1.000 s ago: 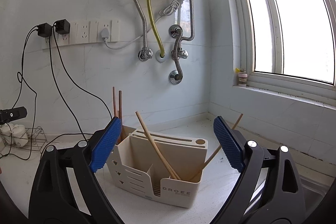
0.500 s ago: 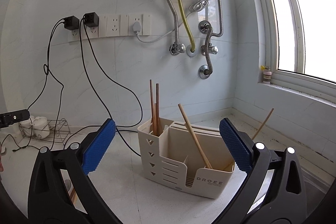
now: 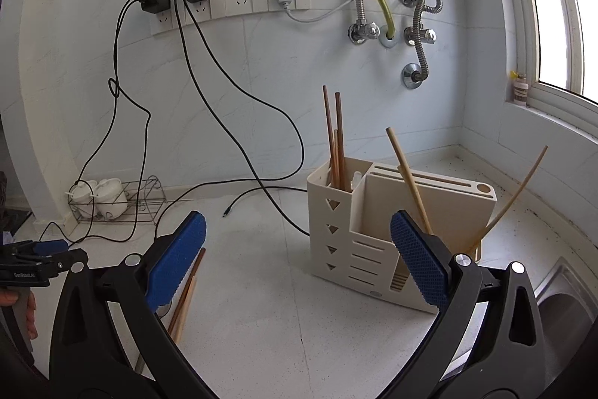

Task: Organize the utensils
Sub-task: 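Withdraw both tools from the holder back toward the remaining utensils, then close the left gripper on the grey spoon handle while the right closes on a pale chopstick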

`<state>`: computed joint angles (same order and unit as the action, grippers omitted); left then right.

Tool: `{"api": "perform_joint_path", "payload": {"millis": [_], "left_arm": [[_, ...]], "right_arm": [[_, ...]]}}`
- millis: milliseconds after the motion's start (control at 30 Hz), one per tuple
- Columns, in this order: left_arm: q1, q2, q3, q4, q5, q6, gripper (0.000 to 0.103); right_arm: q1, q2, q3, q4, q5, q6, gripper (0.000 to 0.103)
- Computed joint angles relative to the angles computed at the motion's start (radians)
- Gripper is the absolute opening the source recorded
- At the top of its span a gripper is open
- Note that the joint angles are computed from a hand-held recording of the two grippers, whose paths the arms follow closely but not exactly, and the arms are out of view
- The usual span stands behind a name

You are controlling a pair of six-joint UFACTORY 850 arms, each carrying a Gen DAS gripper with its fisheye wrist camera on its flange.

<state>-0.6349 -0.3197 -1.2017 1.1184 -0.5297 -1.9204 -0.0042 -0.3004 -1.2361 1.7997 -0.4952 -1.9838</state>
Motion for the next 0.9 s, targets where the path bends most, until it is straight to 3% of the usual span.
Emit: {"api": "perform_joint_path", "payload": {"millis": [67,133,200,433,567,700,900], "left_arm": [[0.011,-0.011,0.001,-0.083,0.037,0.064,0.098],[0.021,-0.029,-0.006,-0.179,0.061,0.149,0.097],[0.027,-0.048,-0.019,-0.260,0.072,0.232,0.097],[0.042,-0.125,-0.090,-0.500,0.023,0.498,0.095],[0.056,-0.160,-0.119,-0.605,0.005,0.599,0.092],[0.061,-0.192,-0.150,-0.678,-0.026,0.682,0.089],[0.070,-0.226,-0.190,-0.719,-0.056,0.727,0.089]], "right_arm": [[0.005,-0.010,-0.015,-0.101,0.000,0.089,0.090],[0.012,-0.023,-0.034,-0.217,0.010,0.189,0.074],[0.019,-0.033,-0.046,-0.308,0.022,0.272,0.065],[0.033,-0.076,-0.102,-0.592,0.001,0.564,0.050],[0.051,-0.145,-0.199,-0.885,-0.093,0.867,0.041],[0.086,-0.240,-0.329,-1.133,-0.250,1.099,0.034],[0.141,-0.359,-0.481,-1.281,-0.455,1.232,0.026]]}}
